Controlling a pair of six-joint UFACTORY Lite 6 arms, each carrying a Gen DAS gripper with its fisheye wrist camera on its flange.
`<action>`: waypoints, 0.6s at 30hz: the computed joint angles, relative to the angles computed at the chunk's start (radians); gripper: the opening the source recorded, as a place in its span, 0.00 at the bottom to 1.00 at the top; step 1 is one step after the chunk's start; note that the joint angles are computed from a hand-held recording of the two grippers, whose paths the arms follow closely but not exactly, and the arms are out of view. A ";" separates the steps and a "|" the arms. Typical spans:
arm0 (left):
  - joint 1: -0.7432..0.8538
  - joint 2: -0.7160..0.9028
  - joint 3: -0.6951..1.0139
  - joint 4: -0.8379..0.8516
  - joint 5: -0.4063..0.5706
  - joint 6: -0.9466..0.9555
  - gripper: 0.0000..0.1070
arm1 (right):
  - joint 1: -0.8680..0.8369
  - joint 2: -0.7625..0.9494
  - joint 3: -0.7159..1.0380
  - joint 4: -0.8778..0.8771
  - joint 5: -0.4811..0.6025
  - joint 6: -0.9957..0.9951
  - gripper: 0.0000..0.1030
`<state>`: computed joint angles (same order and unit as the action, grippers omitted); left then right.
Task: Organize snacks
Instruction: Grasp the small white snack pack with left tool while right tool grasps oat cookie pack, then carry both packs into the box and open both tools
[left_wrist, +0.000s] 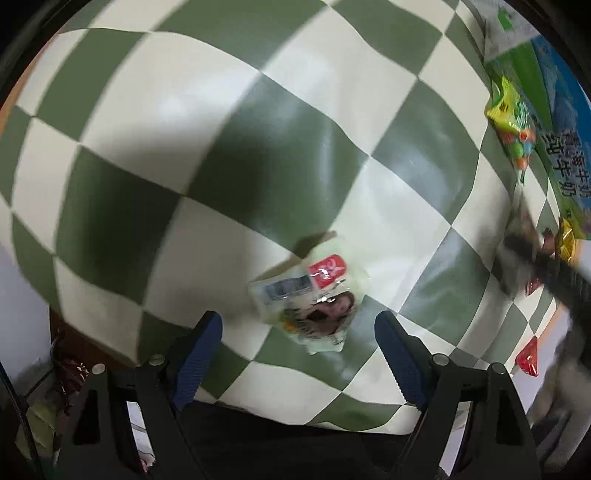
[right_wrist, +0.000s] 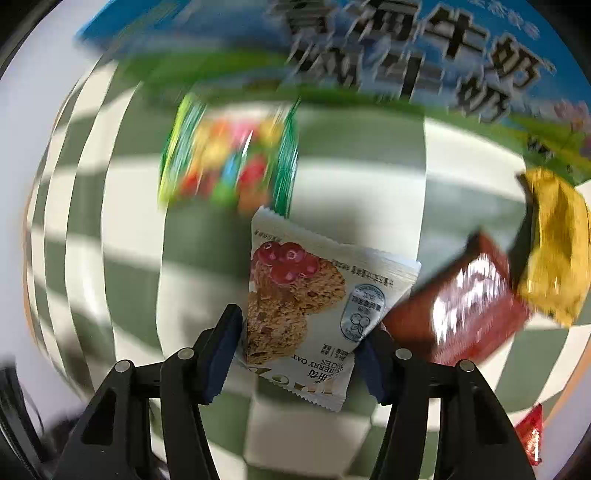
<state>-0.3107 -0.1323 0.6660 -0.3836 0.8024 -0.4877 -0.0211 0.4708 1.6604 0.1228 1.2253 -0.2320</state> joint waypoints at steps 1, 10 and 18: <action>-0.004 0.017 -0.002 -0.024 -0.020 0.025 0.79 | -0.008 -0.050 -0.067 -0.001 0.002 -0.036 0.59; -0.148 0.136 0.080 0.019 -0.105 -0.035 0.49 | -0.172 -0.352 -0.439 0.019 0.027 -0.192 0.56; -0.384 0.315 0.399 0.124 -0.048 -0.150 0.49 | -0.329 -0.389 -0.445 0.045 0.073 -0.275 0.51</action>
